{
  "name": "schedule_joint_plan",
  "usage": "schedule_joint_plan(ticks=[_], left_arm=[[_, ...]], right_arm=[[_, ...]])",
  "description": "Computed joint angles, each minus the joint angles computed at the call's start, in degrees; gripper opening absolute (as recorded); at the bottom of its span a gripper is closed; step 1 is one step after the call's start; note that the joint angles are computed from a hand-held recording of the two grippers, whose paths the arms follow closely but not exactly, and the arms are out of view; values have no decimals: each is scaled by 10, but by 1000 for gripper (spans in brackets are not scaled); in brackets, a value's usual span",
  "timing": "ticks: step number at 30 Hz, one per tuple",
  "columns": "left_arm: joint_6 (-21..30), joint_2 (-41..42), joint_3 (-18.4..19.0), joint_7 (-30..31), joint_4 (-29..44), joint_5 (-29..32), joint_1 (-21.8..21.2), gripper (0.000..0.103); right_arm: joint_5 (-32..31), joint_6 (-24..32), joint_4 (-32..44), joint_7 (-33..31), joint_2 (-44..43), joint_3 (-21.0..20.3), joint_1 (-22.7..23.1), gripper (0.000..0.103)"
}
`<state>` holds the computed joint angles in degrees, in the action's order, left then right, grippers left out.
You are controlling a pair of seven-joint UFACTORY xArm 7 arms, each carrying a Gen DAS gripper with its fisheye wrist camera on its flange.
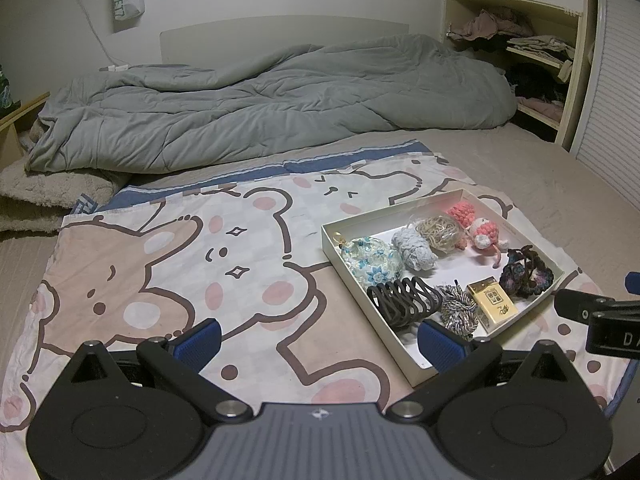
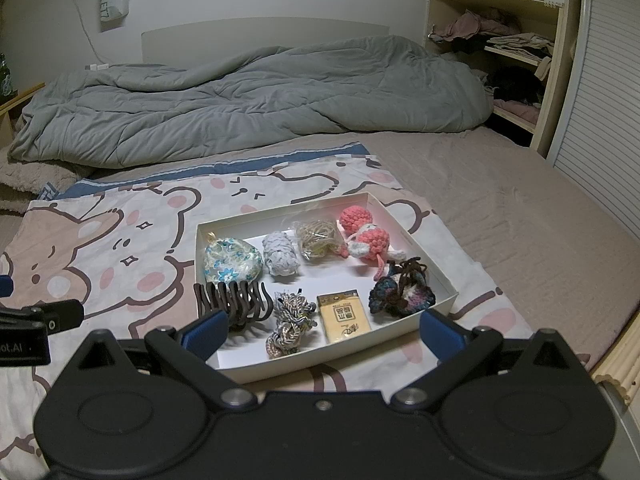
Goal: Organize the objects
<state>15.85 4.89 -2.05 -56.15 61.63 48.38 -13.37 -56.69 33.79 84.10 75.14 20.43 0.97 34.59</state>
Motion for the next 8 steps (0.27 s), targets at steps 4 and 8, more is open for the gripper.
schedule_joint_plan(ticks=[4, 8], left_arm=[[-2, 0, 0, 1, 0, -3, 0, 103], [-3, 0, 0, 4, -2, -9, 0, 103]], right_arm=[[0, 1, 0, 0, 0, 0, 0, 103], [1, 1, 1, 0, 0, 0, 1, 103]])
